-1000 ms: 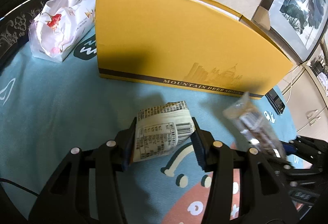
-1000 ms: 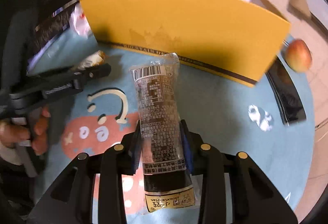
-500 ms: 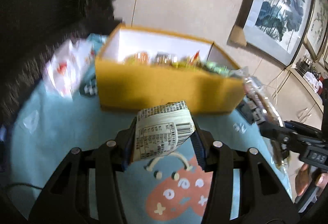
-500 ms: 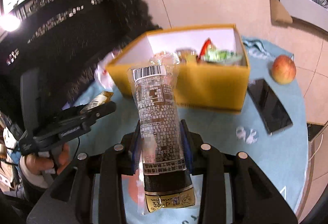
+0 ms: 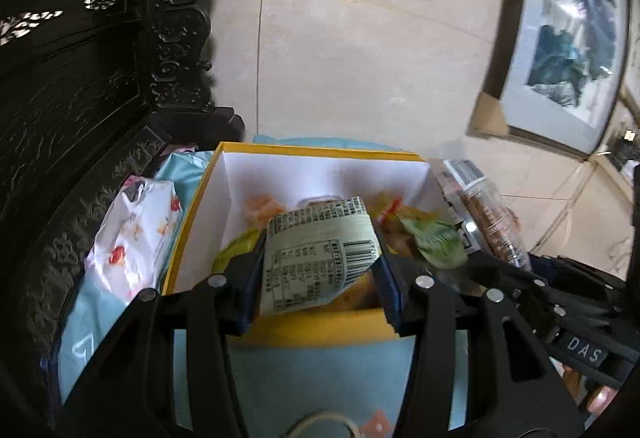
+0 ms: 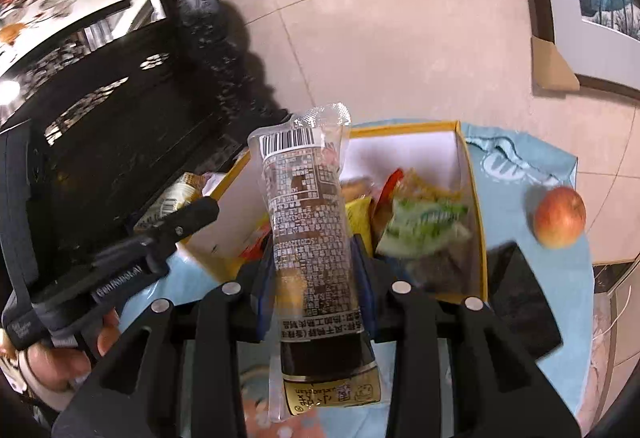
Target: Organize snacks
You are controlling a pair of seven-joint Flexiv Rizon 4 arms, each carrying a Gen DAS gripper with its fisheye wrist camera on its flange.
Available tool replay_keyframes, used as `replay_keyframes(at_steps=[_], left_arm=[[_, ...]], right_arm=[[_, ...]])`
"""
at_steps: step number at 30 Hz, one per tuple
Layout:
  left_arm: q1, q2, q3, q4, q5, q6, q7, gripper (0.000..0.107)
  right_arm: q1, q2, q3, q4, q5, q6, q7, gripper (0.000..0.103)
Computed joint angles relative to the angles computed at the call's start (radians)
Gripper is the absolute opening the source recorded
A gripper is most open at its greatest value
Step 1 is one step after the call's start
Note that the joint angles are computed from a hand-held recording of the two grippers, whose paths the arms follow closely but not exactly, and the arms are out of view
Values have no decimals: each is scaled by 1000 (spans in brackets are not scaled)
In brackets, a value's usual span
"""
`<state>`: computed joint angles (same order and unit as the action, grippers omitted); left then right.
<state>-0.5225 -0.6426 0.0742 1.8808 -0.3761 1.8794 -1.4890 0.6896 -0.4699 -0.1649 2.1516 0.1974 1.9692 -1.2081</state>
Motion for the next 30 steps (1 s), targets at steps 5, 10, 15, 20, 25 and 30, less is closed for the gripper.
replay_keyframes(at_steps=[5,10,15,20,25,30], left_arm=[[-111,-112,154,-152,-86,-95,-48,77],[-173,-143,243,-156,-103,-69,-105,93],[-176,-114,233,-101,-94,-45,-110,93],[-242,-77,276,-21,-120,-4,-70,96],[-284,-17,266,93,-162,95,-15,101],[-297,49,223,200,-220,168,32,101]], right_arm=[[116,-113,-177,-94,84,-16,27,56],[142,-134,-193,-68,134,62,9,69],[100,-87,-99,-10,172,144,-29,75],[81,-35,-10,55,231,192,-76,75],[123,-4,25,102,331,228,-134,76],[140,19,90,139,402,284,-170,76]])
